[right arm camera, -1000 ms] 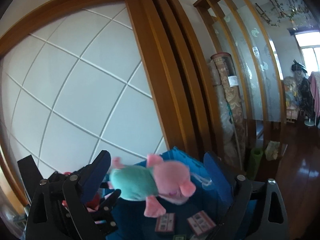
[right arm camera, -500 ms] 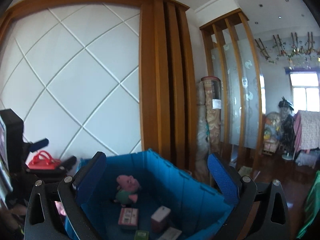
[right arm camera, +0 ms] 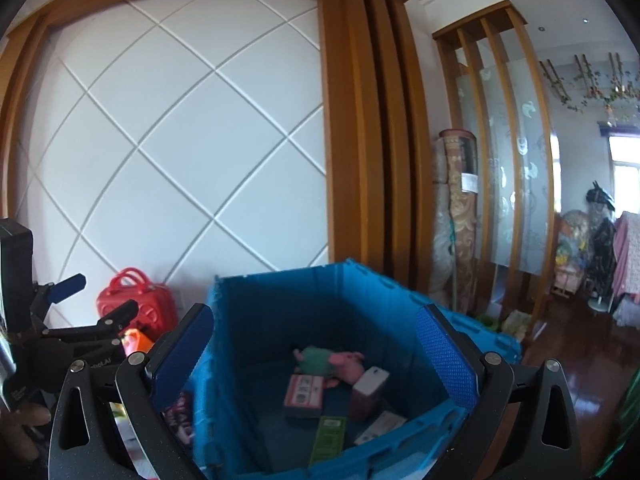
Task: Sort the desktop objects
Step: 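Withdraw both tools back toward the pile, then move both tools down over the pile of toys and packets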
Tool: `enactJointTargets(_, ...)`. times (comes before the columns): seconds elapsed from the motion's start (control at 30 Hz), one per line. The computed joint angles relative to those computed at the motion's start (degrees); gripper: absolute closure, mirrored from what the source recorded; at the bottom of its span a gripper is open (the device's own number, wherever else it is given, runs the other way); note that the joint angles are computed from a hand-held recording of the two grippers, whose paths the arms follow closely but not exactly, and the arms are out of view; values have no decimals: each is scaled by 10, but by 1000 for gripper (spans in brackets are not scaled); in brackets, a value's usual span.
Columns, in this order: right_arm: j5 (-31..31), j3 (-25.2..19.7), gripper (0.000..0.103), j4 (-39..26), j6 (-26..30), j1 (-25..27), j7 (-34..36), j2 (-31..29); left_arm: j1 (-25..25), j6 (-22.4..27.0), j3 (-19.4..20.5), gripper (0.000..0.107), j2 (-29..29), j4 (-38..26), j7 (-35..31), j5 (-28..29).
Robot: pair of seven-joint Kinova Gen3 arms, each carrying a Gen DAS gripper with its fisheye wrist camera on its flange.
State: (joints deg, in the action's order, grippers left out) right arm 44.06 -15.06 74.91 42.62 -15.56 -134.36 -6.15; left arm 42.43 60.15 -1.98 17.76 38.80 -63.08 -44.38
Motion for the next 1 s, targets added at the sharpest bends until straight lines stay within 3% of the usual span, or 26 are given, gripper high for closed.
enactJointTargets(0.27, 59, -64, 1, -14, 87, -73, -66, 17, -43, -14, 20, 20, -116, 159, 40, -26)
enactJointTargets(0.5, 131, -89, 1, -34, 159, -167, -133, 45, -119, -31, 40, 20, -189, 247, 20, 8)
enactJointTargets(0.8, 140, -56, 1, -50, 193, -255, -159, 76, -202, -56, 59, 20, -235, 317, -6, 50)
enactJointTargets(1.0, 97, -20, 1, -47, 158, -269, -124, 85, -259, -51, 83, 20, -253, 361, 22, 44)
